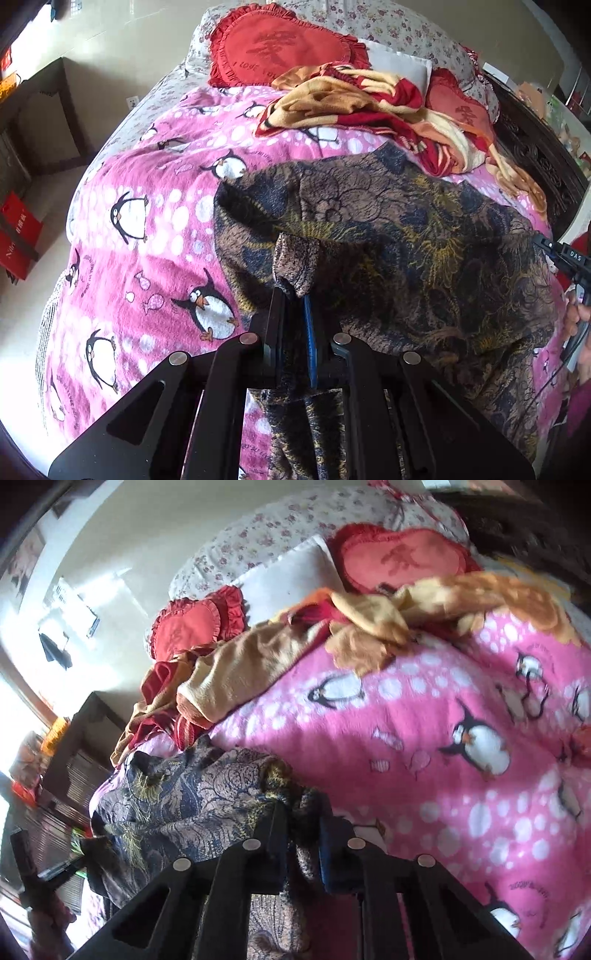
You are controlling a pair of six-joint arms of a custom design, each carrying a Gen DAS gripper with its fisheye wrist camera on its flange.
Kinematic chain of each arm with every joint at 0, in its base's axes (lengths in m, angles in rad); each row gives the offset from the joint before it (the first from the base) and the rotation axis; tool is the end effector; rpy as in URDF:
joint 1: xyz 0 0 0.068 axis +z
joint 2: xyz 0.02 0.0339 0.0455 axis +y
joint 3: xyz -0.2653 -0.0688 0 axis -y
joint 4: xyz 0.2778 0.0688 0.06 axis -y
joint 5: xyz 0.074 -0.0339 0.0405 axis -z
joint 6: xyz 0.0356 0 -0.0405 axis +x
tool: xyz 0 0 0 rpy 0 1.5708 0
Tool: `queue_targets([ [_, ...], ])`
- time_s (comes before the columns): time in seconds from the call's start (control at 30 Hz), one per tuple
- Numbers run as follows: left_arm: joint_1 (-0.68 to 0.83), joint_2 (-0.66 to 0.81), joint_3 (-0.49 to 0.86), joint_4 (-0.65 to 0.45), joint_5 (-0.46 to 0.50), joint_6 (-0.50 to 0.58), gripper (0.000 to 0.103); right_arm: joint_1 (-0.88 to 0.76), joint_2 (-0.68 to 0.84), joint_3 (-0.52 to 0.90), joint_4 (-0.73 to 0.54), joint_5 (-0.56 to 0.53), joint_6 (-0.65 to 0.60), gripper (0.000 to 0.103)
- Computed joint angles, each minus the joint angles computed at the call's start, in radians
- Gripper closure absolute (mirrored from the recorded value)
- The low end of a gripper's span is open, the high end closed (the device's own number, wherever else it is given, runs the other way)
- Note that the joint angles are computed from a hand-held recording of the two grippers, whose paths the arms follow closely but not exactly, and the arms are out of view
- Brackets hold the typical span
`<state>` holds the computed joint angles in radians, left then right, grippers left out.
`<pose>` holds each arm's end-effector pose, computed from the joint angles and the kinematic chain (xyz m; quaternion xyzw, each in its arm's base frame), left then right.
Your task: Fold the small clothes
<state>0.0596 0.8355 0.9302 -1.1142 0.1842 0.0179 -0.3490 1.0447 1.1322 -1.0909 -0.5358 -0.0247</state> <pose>0.1701 0.0036 0.3034 0.0050 0.9585 -0.0779 0.2742 0.2078 -0.0563 0.3388 0.0763 0.9256 0.1996 0.3124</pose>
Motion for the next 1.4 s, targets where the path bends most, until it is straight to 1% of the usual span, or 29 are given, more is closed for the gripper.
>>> queue_targets([
  [0.07,0.001,0.0,0.011,0.001,0.018,-0.007,0.095,-0.02,-0.033,0.011,0.014,-0.002,0.014,0.092],
  [0.13,-0.03,0.004,0.014,0.021,-0.004,-0.031,0.095,-0.047,-0.042,0.024,0.023,-0.03,0.034,0.092],
  [0.17,-0.051,0.012,0.011,0.035,-0.026,-0.041,0.095,-0.044,-0.036,0.032,0.029,-0.026,0.037,0.092],
  [0.23,-0.09,0.042,-0.008,0.073,-0.076,-0.066,0.095,-0.004,-0.028,0.031,0.056,0.03,0.053,0.092],
  [0.27,-0.093,0.057,-0.016,0.087,-0.083,-0.073,0.095,0.015,-0.02,0.027,0.07,0.063,0.066,0.092],
  [0.37,-0.087,0.113,-0.037,0.132,-0.066,-0.102,0.095,0.069,0.001,-0.001,0.131,0.18,0.068,0.092],
  [0.43,-0.096,0.144,-0.044,0.161,-0.077,-0.111,0.095,0.084,0.032,-0.014,0.135,0.211,0.07,0.092],
  [0.5,-0.101,0.155,-0.046,0.165,-0.087,-0.112,0.094,0.064,0.071,-0.005,0.097,0.184,0.065,0.091],
  [0.57,-0.098,0.148,-0.048,0.165,-0.086,-0.098,0.094,-0.012,0.057,0.009,0.038,0.088,0.07,0.079],
  [0.63,-0.106,0.132,-0.057,0.166,-0.094,-0.084,0.094,-0.091,0.024,0.024,-0.059,-0.006,0.032,0.041],
  [0.67,-0.11,0.125,-0.062,0.169,-0.098,-0.079,0.093,-0.137,-0.005,0.026,-0.123,-0.069,-0.013,0.037],
  [0.7,-0.115,0.117,-0.069,0.171,-0.103,-0.079,0.093,-0.191,-0.035,0.02,-0.193,-0.128,-0.088,0.035],
  [0.73,-0.12,0.111,-0.076,0.176,-0.11,-0.08,0.093,-0.209,-0.054,0.014,-0.233,-0.144,-0.128,0.035],
  [0.8,-0.13,0.107,-0.087,0.183,-0.125,-0.089,0.093,-0.203,-0.089,-0.015,-0.313,-0.133,-0.196,0.036],
  [0.83,-0.13,0.104,-0.092,0.182,-0.124,-0.098,0.093,-0.188,-0.105,-0.041,-0.334,-0.12,-0.215,0.046],
  [0.87,-0.129,0.101,-0.095,0.181,-0.12,-0.105,0.093,-0.172,-0.121,-0.059,-0.339,-0.108,-0.22,0.06],
  [0.9,-0.123,0.095,-0.097,0.178,-0.112,-0.108,0.093,-0.15,-0.138,-0.072,-0.334,-0.083,-0.221,0.087],
  [0.93,-0.111,0.089,-0.097,0.17,-0.101,-0.105,0.091,-0.123,-0.162,-0.079,-0.313,-0.035,-0.216,0.091],
  [0.97,-0.103,0.088,-0.095,0.162,-0.096,-0.1,0.087,-0.116,-0.193,-0.083,-0.284,0.015,-0.214,0.096],
  [1.0,-0.093,0.088,-0.092,0.15,-0.091,-0.096,0.087,-0.107,-0.208,-0.085,-0.261,0.069,-0.202,0.097],
  [1.03,-0.082,0.084,-0.089,0.136,-0.091,-0.091,0.087,-0.098,-0.198,-0.089,-0.244,0.146,-0.175,0.1],
  [1.07,-0.07,0.074,-0.088,0.124,-0.086,-0.083,0.087,-0.102,-0.19,-0.096,-0.244,0.181,-0.16,0.1],
  [1.1,-0.059,0.062,-0.088,0.113,-0.079,-0.075,0.087,-0.115,-0.175,-0.099,-0.252,0.191,-0.166,0.1],
  [1.2,-0.043,-0.011,-0.092,0.084,-0.091,-0.06,0.087,-0.237,-0.151,-0.066,-0.304,0.034,-0.217,0.1],
  [1.27,-0.032,-0.064,-0.097,0.079,-0.074,-0.062,0.086,-0.24,-0.164,-0.027,-0.299,-0.016,-0.194,0.1],
  [1.3,-0.02,-0.073,-0.1,0.08,-0.052,-0.061,0.081,-0.199,-0.172,-0.015,-0.273,-0.018,-0.16,0.098],
  [1.33,-0.016,-0.08,-0.104,0.081,-0.029,-0.069,0.078,-0.145,-0.173,-0.006,-0.241,-0.004,-0.118,0.096],
  [1.37,-0.014,-0.084,-0.11,0.084,-0.011,-0.078,0.072,-0.05,-0.169,0.0,-0.186,0.037,-0.049,0.094],
  [1.4,-0.021,-0.085,-0.123,0.093,0.006,-0.09,0.071,0.014,-0.163,0.002,-0.149,0.072,-0.005,0.085],
])
